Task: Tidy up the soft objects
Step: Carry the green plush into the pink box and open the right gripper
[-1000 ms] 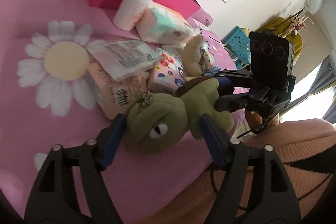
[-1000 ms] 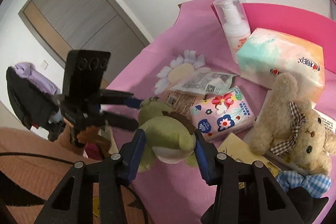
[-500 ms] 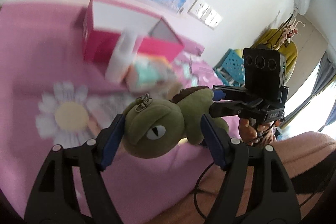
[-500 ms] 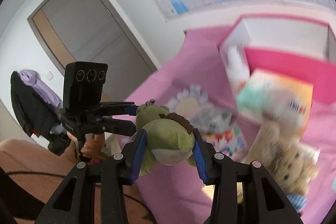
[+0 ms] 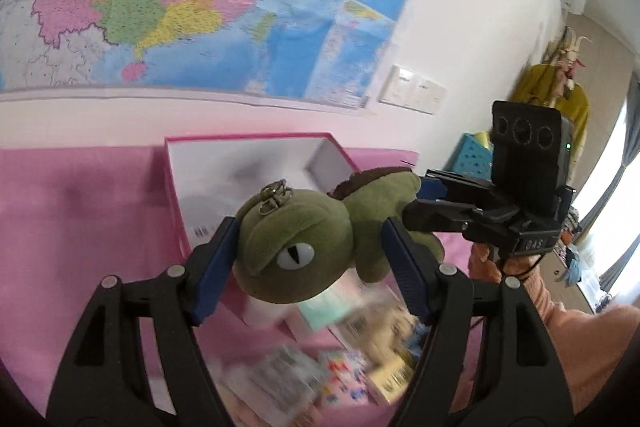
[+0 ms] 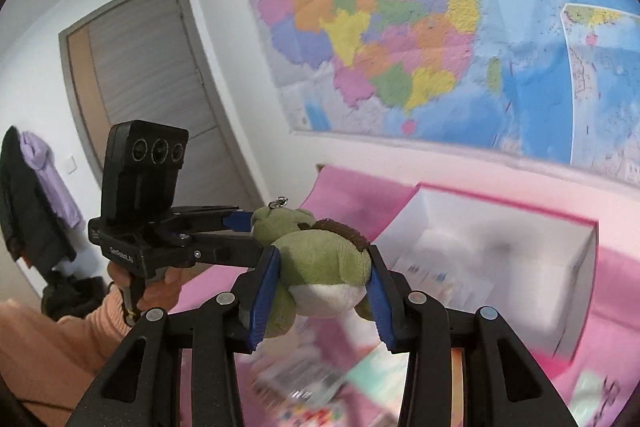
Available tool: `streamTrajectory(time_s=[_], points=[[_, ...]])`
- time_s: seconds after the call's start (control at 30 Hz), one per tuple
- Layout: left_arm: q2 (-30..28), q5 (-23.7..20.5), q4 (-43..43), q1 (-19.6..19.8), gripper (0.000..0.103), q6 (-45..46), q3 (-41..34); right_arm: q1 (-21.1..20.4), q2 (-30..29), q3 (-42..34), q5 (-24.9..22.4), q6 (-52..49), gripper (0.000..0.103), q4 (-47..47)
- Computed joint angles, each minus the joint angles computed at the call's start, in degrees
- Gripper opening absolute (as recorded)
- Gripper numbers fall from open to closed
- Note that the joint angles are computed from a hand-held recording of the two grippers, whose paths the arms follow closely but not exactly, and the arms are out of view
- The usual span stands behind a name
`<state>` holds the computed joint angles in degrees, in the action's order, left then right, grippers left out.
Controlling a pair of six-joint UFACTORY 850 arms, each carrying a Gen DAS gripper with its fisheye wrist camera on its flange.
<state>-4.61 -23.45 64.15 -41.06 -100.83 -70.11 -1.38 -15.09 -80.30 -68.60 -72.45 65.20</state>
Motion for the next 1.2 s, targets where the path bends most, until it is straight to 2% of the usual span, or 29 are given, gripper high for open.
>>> streamTrajectory(time_s=[0.17,0.27,0.47,0.6,0.63,0.7,0.73,0.77,0.97,1.07,1.2], points=[[-3.5,4.1,-9.1,5.7,0.074,8.4,-2.8,1.7,-6.9,-6.6,3.0,0.9,0.043,-1.2],[-5.4,7.1,-14.7,8.8,0.074,13.0,-3.5,2.4,-11.1,-10.3,3.3,2.6,0.043,-2.4],[-8.6,10.0,-20.9,12.4,0.074,18.1,-5.0,3.2,-17.7,-16.3,3.7,5.1,0.043,-3.6],[-10.7,7.6,-19.9,13.6,0.074,17.2,-6.6,3.9,-22.3,-21.2,3.0,7.0,0.044,-5.7],[-10.9,7.9,-19.6,13.9,0.073,16.6,-6.5,4.6,-22.8,-22.0,4.7,8.4,0.044,-7.9],[-10.9,9.1,-16.5,14.3,0.073,12.1,-6.2,5.9,-21.5,-20.6,12.7,10.8,0.052,-12.6],[-10.8,9.1,-13.2,14.1,0.073,8.8,-5.8,6.8,-21.5,-20.9,15.8,13.8,0.053,-17.0],[-11.1,8.7,-12.2,13.9,0.073,7.8,-6.2,7.2,-21.6,-21.2,16.5,15.4,0.053,-19.0],[-12.2,4.9,-9.6,12.1,0.073,7.2,-7.6,8.4,-20.8,-19.8,15.7,18.4,0.053,-26.3],[-12.0,4.0,-8.1,11.3,0.073,6.0,-7.5,9.1,-19.8,-18.3,17.0,19.3,0.052,-28.8],[-10.3,3.1,-2.1,9.4,0.073,0.2,-5.8,7.7,-19.1,-17.2,14.4,19.5,0.052,-25.4]])
